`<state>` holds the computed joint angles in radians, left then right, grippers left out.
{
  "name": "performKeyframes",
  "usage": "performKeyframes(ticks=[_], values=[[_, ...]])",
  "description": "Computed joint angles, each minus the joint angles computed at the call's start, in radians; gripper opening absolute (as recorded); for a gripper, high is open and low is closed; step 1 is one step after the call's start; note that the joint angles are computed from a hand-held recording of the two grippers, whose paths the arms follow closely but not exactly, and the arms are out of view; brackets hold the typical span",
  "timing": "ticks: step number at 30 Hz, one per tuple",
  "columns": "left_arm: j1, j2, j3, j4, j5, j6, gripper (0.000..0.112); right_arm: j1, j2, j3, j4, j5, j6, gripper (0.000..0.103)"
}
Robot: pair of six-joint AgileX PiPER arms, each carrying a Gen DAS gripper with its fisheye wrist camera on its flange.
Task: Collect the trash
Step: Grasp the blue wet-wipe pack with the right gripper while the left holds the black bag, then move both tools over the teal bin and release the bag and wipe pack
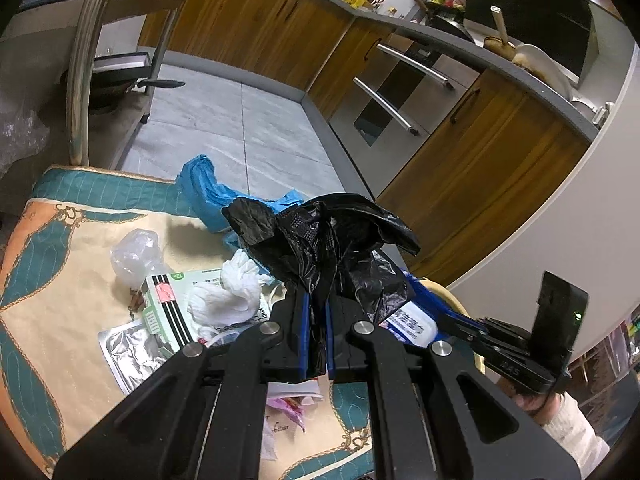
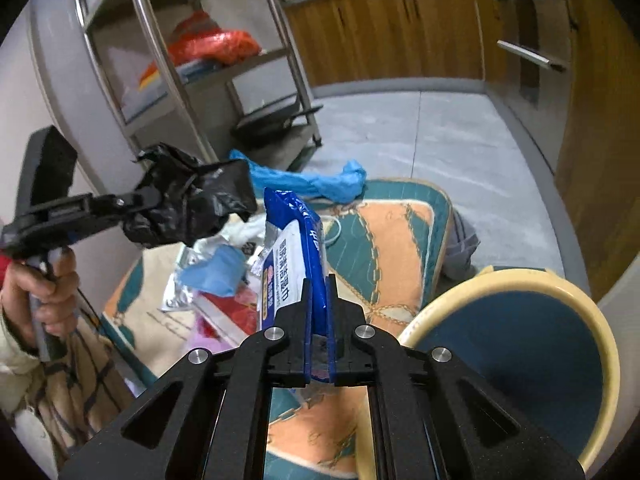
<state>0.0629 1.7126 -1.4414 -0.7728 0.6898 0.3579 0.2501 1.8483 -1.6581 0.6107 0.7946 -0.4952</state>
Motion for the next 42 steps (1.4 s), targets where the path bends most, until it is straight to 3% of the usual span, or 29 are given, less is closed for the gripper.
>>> performKeyframes(ticks=[13,23,34,42], values=[[-0.101,-0.071,0.034,0.111,-0.062,-0.096,0.005,-0.056,-0.306,0.374,0.089,-0.23,0.022,0.006],[-0.234,-0.03,-0.026,0.22,-0.056,-0.173,0.005,-0.139,-0.452,0.539,0.098,-0.309,0.089,0.006],[-0.39,0.104,-0.173,0.325,-0.025,-0.265,0.005,-0.234,-0.504,0.622,-0.046,-0.375,0.312,0.006],[-0.49,0.27,-0.347,0.393,0.041,-0.333,0.005,-0.219,-0.484,0.63,-0.257,-0.402,0.547,0.006]])
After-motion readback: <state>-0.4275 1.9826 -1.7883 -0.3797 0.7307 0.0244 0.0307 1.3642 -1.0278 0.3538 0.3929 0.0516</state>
